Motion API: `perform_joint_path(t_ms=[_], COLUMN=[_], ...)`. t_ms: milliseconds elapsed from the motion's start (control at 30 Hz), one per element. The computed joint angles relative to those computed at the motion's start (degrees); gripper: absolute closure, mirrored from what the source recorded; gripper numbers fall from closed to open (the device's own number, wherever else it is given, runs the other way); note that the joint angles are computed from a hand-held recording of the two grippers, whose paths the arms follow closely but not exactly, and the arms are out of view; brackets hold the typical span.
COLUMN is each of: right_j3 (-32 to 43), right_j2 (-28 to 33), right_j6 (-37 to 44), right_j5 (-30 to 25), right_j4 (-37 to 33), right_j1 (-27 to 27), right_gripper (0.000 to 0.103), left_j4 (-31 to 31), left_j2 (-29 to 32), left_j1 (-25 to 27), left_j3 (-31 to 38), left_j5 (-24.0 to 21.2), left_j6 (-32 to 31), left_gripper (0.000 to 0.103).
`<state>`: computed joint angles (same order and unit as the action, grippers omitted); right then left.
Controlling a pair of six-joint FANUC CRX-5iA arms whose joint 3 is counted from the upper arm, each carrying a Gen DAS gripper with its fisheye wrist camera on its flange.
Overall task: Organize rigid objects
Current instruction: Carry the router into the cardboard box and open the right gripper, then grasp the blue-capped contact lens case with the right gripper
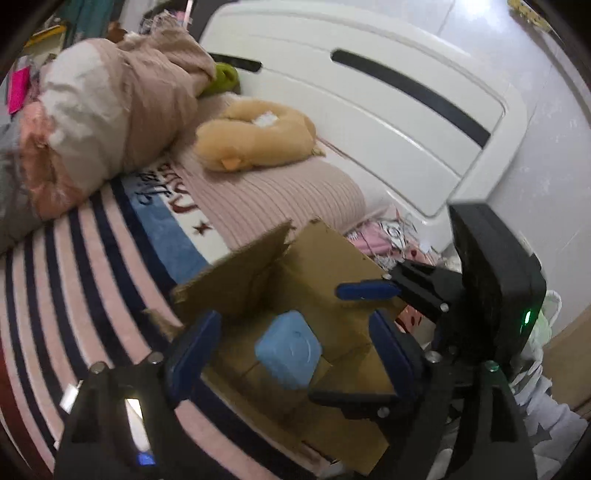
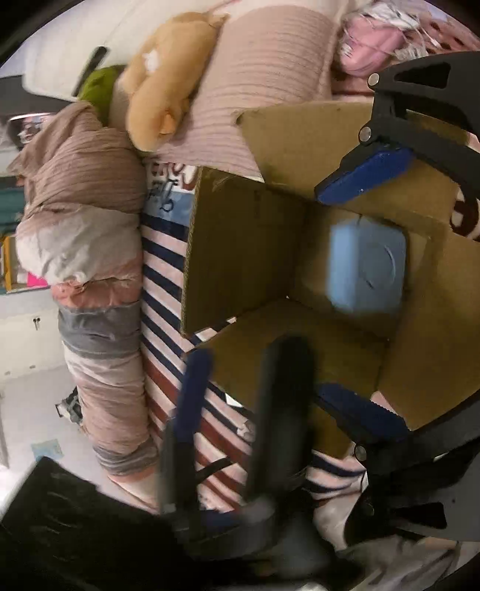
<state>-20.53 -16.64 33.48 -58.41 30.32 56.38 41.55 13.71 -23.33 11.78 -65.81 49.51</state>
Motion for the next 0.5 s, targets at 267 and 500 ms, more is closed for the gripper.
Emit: perform_joint_path(t_ms=[267,500], right_j3=[-0.7,4.54], right_j2=[1.51,11.57], right_j6=[-4.88,-0.63], right_j5=[7.69,20.49], right_j4=[14.01,7.24], right_j1=[8.02,8.7], right_gripper=[0.004,0.005], left_j4=[-1.79,2.76], left_j2=[-12.8,-17.68], left_j1=[9.89,20.66], left_j3=[-13.61,-26.81], left_j5=[12.54,19.53], left_j6=[-3.54,-12.3], left_gripper=[0.005,0.005])
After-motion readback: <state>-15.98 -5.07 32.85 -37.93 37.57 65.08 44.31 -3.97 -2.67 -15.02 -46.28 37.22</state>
